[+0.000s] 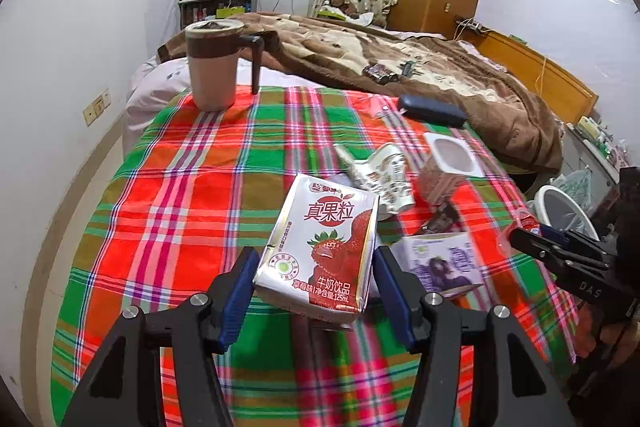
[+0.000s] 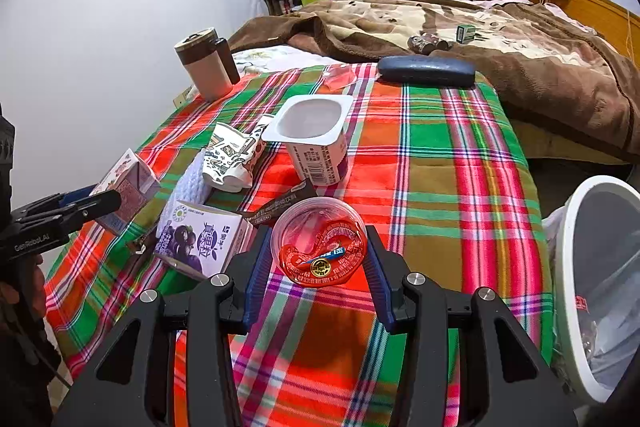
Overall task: Collect trash
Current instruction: 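Grasp the strawberry milk carton with the left gripper while the right grasps the clear red-filled cup, then lift both held items and carry them over the white bin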
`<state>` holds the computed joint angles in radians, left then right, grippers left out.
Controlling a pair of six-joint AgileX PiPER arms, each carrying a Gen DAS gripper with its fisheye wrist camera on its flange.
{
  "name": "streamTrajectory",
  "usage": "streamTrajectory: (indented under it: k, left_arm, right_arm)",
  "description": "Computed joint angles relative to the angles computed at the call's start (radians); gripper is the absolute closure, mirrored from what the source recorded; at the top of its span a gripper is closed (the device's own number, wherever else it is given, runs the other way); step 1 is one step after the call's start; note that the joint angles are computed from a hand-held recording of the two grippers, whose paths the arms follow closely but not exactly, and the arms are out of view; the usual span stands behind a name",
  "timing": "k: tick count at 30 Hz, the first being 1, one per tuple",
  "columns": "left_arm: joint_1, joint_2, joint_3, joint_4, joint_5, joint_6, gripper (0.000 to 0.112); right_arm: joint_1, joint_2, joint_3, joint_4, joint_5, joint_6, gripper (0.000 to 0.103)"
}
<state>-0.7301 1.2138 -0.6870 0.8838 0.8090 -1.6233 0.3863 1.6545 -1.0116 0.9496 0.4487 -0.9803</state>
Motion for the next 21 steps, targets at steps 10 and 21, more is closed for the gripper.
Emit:
streamTrajectory:
  k: [10, 21]
  left_arm:
    - [-0.134, 0.064, -0.11, 0.023, 0.08, -0.046, 0.053]
    - [-0.217, 0.228, -0.296, 0.046, 0.082, -0.025, 0.058]
  right_arm:
    - [-0.088, -0.058, 0.036, 0.026, 0.032, -0.045, 0.057]
    - [-0.236, -0.12, 0.065, 0.043, 0.069, -0.098, 0.057]
